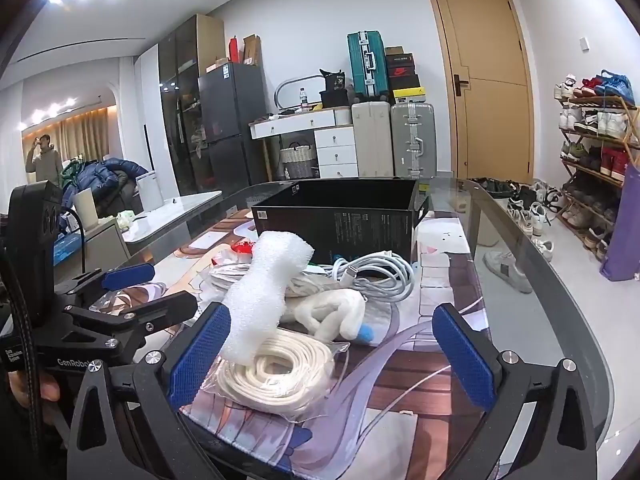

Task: Organize soft objects
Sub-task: 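Move the right tool toward the white foam piece on the table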

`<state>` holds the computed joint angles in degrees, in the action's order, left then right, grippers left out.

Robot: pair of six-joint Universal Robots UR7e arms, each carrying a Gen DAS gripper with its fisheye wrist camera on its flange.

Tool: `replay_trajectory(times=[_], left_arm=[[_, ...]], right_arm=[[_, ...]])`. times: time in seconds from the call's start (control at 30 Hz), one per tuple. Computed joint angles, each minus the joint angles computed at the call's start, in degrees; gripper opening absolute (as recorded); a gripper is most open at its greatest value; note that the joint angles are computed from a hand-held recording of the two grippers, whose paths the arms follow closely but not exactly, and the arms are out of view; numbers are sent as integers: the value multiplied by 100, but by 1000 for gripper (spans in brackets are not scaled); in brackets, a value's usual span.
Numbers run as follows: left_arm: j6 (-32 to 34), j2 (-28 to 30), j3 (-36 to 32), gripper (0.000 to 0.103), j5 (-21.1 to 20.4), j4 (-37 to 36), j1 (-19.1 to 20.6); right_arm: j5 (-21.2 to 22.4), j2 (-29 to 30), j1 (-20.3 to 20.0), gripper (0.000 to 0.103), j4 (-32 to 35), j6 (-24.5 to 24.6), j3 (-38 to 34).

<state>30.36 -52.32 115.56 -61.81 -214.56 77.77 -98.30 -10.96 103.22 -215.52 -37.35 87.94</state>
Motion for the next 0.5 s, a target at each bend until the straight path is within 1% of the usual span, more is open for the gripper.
replay_trajectory(times=[0.1, 0.23, 0.27, 0.37, 0.5], left_arm=[[139, 36, 1, 103, 41, -107, -19], [140, 176, -9, 103, 98, -216, -89], [66, 70, 3, 103, -23, -90, -29], [46, -8, 36, 103, -27, -39, -34], [43, -71, 26, 103, -65, 64, -7]], right_arm=[[10, 3, -3, 103, 1, -26, -2], [15, -21, -9, 103, -3, -39, 24], [24, -35, -14, 103, -1, -40, 38], [-74, 8, 17, 103, -47, -52, -8], [-40, -84, -26, 103, -39, -34, 64]])
